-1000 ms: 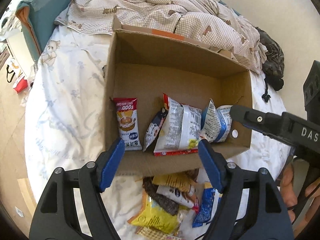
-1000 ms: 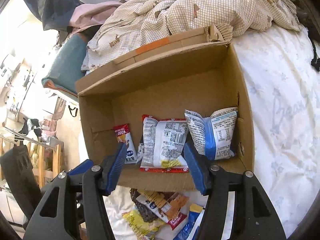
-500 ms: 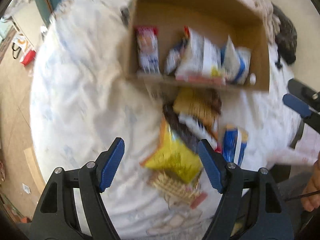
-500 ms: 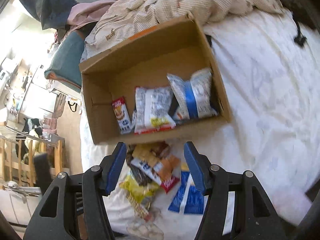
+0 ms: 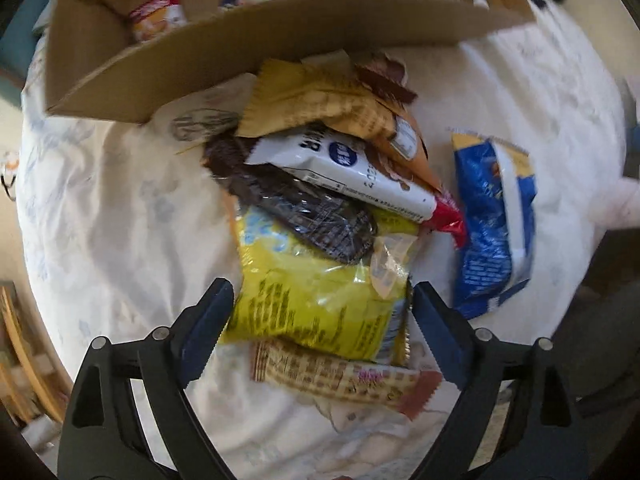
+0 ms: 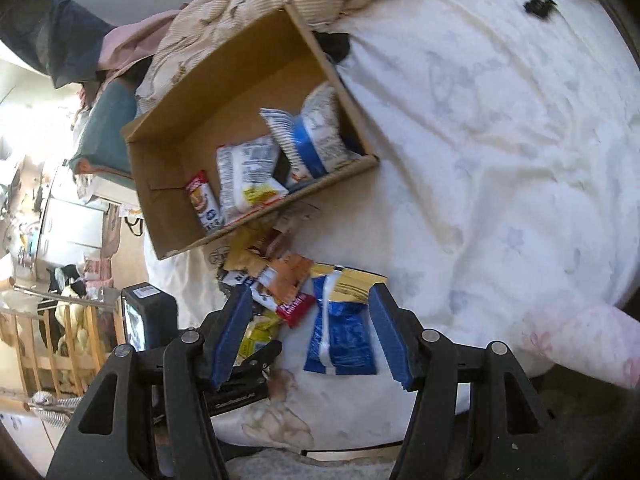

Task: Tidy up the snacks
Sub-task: 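Grasp the yellow bag with the left gripper while the right grasps the blue bag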

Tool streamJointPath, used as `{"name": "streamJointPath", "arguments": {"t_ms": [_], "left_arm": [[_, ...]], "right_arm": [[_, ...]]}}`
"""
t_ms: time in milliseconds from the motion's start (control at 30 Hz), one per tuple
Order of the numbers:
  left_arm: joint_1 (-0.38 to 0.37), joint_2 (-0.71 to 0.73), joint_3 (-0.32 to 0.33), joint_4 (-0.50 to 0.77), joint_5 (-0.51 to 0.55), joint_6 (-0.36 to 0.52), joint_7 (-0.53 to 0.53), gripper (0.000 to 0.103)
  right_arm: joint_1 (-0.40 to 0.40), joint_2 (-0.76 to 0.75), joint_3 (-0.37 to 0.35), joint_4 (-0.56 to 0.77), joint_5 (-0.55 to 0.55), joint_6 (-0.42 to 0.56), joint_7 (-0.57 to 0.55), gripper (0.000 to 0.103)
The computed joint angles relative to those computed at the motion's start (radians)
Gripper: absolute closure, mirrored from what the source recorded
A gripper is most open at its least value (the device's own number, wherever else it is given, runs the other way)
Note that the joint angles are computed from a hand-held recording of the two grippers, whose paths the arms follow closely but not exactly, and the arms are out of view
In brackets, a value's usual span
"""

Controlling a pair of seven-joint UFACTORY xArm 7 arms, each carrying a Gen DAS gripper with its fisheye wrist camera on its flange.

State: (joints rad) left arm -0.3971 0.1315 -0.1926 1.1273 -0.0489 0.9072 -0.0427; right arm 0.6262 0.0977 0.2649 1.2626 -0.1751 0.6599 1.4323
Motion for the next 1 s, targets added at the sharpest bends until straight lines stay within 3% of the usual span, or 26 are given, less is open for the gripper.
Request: {"name": "streamJointPath", "arguments": {"t_ms": [100, 233, 300, 533, 667, 800, 1000], "left_arm": [[-0.006, 0.018, 0.0, 0.003, 0.022, -0.007, -0.005, 0.016], [0.014, -0.021, 0.0, -0.017, -0.052, -0.022, 0.046, 0.041], [0.022, -0.055, 0.002, -0.024, -0.095, 0.004, 0.048, 0.047], [0.047, -0.244, 0.03, -0.086, -0.28, 0.08, 0.148, 0.047], [0.059, -0.334, 0.048, -0.143, -0.279, 0.07, 0.148, 0.047], [0.093, -0.395, 0.058, -0.2, -0.234, 0.016, 0.065, 0.047], [0.116, -0.39, 0.051, -0.231, -0.163, -0.067, -0.083, 0.047]], "right_arm": [[-0.001, 0.008, 0.0, 0.005, 0.006, 0.005, -0.002, 0.04], [0.004, 0.027, -0.003, 0.026, 0.007, 0.028, -0.016, 0.04], [0.005, 0.029, -0.004, 0.023, 0.014, 0.024, -0.019, 0.04], [0.012, 0.046, -0.005, 0.037, 0.026, 0.018, -0.036, 0.04], [0.014, 0.064, -0.006, 0.046, 0.047, 0.024, -0.055, 0.039], [0.012, 0.093, -0.004, 0.049, 0.097, 0.028, -0.088, 0.031], [0.018, 0.165, -0.006, 0.084, 0.155, 0.061, -0.134, 0.029]]}}
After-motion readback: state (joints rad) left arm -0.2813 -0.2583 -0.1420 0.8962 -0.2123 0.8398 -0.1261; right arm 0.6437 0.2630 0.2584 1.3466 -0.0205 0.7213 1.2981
